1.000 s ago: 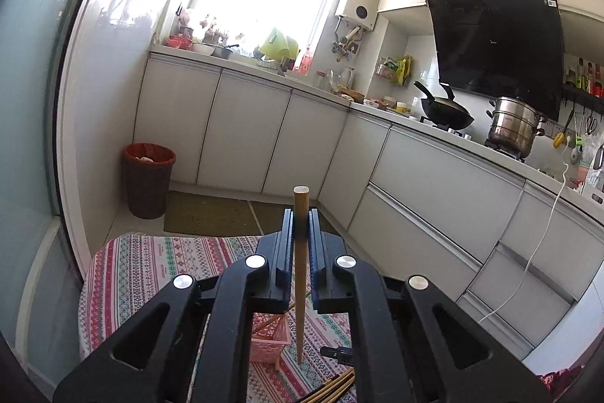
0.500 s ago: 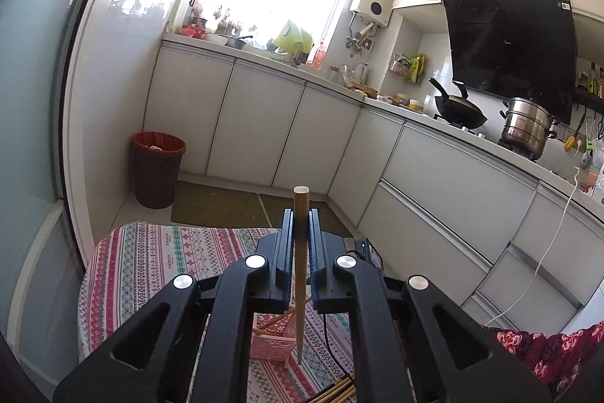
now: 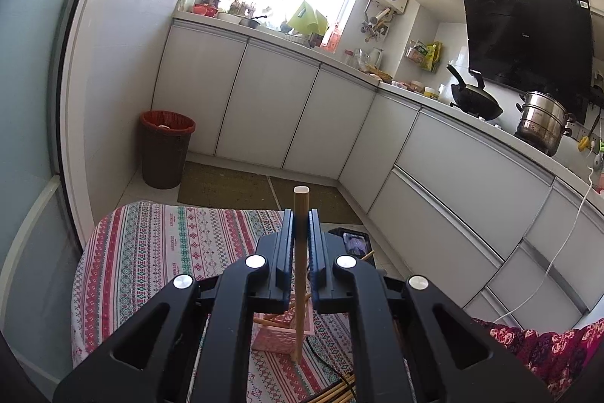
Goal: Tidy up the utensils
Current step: 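Lower the right gripper to the bundle and grasp another chopstick, then carry the chopstick toward the pink holder with the right gripper while the left holds its chopstick above it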
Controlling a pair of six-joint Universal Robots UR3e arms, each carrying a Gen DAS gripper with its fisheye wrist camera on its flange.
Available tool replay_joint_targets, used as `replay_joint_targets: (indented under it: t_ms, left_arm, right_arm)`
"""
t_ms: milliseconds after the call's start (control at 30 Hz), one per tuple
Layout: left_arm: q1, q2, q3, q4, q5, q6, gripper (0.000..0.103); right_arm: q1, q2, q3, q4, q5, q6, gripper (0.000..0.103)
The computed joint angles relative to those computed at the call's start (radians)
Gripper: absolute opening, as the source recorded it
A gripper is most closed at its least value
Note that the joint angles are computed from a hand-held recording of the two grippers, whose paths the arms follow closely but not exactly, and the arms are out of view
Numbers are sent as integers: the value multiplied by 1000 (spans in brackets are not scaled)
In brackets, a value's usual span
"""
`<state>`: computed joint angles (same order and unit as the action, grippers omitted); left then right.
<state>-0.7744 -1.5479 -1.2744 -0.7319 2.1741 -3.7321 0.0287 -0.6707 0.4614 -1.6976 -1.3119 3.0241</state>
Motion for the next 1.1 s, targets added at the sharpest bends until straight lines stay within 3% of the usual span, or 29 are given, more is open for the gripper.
replay_joint_targets:
  t_ms: [67,300,467,667,733,900,1000,1100]
  left_arm:
    - [-17,-8,24,-12,7,-2,7]
    - [-76,-34,73,-52,31,-40,7]
    - [-135,-36,95,-81,76,-62,7]
    - [-181,-46,115,-96,103,-82,7]
    - [-193,-49,120,-97,115,-87,7]
    - [-206,-48,129,-133,120,-100,7]
    - [-215,-49,137,-162,131,-107,7]
    - [-210,-44,143,-182,123,-111,7]
  right_arm:
    - [-74,-109,209,-47,99,4,5]
    - [-349,-451,865,-223,390,62,4]
    - [-484,-650,1097,-223,479,13,5]
    - [-632,-980,1163,61,562,-225,5]
    - [-701,-1131,1171,201,602,-359,5]
    - [-936,-1367,971,830,659,-840,5]
    - [-1143,-1367,686,1363,635,-1238,5]
    - [-1287,-1283,372,1788,592,-1532,5]
